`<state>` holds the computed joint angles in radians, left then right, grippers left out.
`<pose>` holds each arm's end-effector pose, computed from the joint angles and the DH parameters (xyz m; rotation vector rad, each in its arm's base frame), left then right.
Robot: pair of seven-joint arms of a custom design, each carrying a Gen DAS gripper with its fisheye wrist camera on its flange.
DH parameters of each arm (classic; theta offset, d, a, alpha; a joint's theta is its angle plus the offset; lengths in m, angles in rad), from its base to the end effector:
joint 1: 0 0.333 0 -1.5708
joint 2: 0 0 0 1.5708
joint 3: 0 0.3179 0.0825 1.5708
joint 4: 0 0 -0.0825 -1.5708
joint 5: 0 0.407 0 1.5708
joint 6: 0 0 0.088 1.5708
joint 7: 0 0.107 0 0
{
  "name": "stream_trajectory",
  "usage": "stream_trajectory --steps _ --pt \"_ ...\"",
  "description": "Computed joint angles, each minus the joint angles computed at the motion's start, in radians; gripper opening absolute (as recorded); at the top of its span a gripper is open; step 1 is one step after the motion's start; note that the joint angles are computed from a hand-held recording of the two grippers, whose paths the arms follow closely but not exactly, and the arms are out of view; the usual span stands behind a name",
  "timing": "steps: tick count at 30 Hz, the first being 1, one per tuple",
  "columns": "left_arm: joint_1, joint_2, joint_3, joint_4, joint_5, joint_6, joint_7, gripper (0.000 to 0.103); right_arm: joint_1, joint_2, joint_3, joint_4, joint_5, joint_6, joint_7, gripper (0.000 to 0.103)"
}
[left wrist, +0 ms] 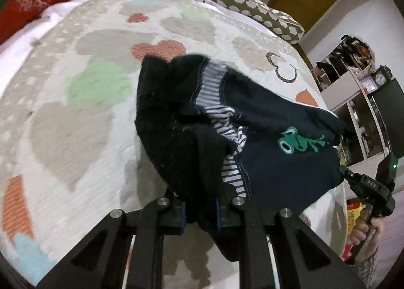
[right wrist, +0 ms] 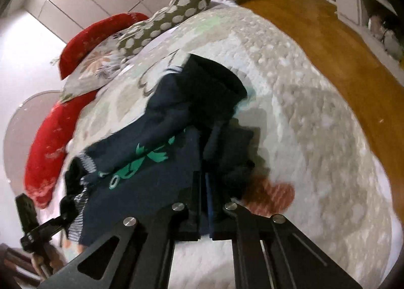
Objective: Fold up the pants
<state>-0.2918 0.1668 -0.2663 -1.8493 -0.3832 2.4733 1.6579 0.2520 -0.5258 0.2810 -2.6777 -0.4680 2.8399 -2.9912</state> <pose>0.5669 -0.3425 0.4782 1.6568 -2.4566 0.8601 0.3608 0.2416 0.4515 -0.9339 2.2156 -0.2424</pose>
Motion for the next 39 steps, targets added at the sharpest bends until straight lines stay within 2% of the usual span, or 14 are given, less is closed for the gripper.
stream_trajectory --steps 4,6,9,12,13,14,16,19,22,25,32,33,35,39 --pt "0.018 -0.106 0.012 -0.135 -0.022 0.024 0.022 0.02 0.04 -0.053 0.03 -0.05 0.035 0.063 0.045 0.004" --pt "0.022 -0.121 0.019 -0.172 -0.023 0.032 0.013 0.034 0.047 -0.064 0.062 -0.055 0.042 0.047 0.069 0.004" --pt "0.044 -0.153 0.032 -0.24 -0.149 0.037 0.07 0.036 0.082 -0.067 0.073 -0.046 0.062 -0.081 0.085 0.006" --pt "0.056 -0.231 0.049 -0.321 -0.312 0.061 0.152 0.04 0.058 -0.128 0.078 -0.084 0.046 -0.062 0.162 0.013" --pt "0.055 -0.26 0.054 -0.349 -0.341 0.081 0.166 0.04 0.036 -0.148 0.09 -0.084 0.027 -0.067 0.184 0.031" --pt "0.052 -0.282 0.057 -0.369 -0.352 0.102 0.167 0.042 0.007 -0.162 0.103 -0.077 -0.001 -0.073 0.198 0.058" --pt "0.045 -0.326 0.065 -0.408 -0.374 0.14 0.172 0.046 -0.06 -0.158 0.129 -0.041 -0.072 -0.099 0.209 0.075" --pt "0.027 -0.372 0.082 -0.445 -0.413 0.158 0.196 0.047 -0.096 -0.032 0.071 0.047 -0.135 -0.112 0.131 0.075" --pt "0.019 -0.395 0.085 -0.462 -0.396 0.17 0.192 0.047 -0.066 0.128 -0.023 0.137 -0.117 -0.093 0.013 0.072" --pt "0.015 -0.386 0.096 -0.448 -0.397 0.166 0.196 0.047 0.032 0.22 -0.133 0.183 0.023 -0.055 -0.178 0.018" --pt "0.031 -0.278 0.066 -0.34 -0.29 0.167 0.119 0.047 -0.044 0.15 -0.049 0.192 -0.112 -0.235 -0.068 0.018" --pt "0.031 -0.263 0.061 -0.325 -0.276 0.171 0.105 0.047 -0.051 0.138 -0.045 0.185 -0.127 -0.269 -0.039 0.02" --pt "0.028 -0.23 0.052 -0.289 -0.26 0.175 0.095 0.05 -0.047 0.114 -0.047 0.167 -0.124 -0.32 0.009 0.043" --pt "0.029 -0.149 0.033 -0.189 -0.107 0.163 0.015 0.056 -0.033 0.041 -0.063 0.094 -0.137 -0.268 0.044 0.046"
